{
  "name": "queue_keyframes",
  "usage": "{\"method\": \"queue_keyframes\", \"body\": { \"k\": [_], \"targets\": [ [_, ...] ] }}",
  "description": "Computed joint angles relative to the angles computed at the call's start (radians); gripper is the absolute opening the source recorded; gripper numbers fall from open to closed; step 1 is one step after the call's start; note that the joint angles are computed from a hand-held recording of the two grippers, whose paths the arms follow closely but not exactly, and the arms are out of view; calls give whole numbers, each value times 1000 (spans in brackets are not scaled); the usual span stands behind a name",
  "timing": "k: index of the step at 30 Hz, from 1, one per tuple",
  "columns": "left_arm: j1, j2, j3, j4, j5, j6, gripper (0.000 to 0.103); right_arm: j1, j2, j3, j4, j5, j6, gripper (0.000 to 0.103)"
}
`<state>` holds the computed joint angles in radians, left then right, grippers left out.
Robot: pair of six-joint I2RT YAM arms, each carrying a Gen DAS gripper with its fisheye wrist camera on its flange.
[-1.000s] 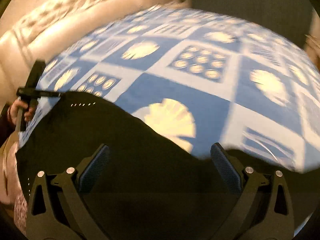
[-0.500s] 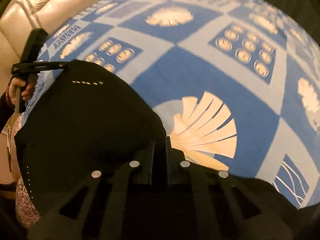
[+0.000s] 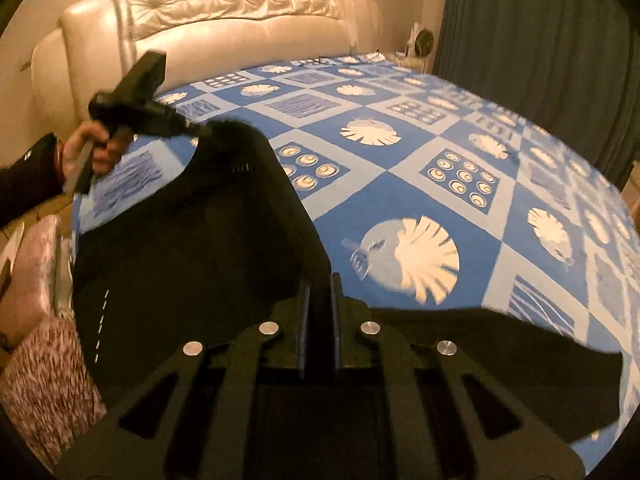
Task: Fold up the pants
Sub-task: 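Grasp the garment's other edge with the right tool while the left tool holds its edge, then lift the garment with both tools and fold it over onto itself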
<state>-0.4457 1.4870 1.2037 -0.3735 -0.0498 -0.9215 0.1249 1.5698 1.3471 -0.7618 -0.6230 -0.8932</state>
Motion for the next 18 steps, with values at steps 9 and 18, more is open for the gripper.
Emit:
{"method": "queue_keyframes", "body": {
  "k": [9,18],
  "targets": [
    [-328,-224,-190,-35,-201,-227,9,-192,-286,-435,-10,-41,-260,12],
    [-700,-228,-323,-106,-468,-807,16,-271,-298,-541,-99,-36,-350,56]
  ]
}}
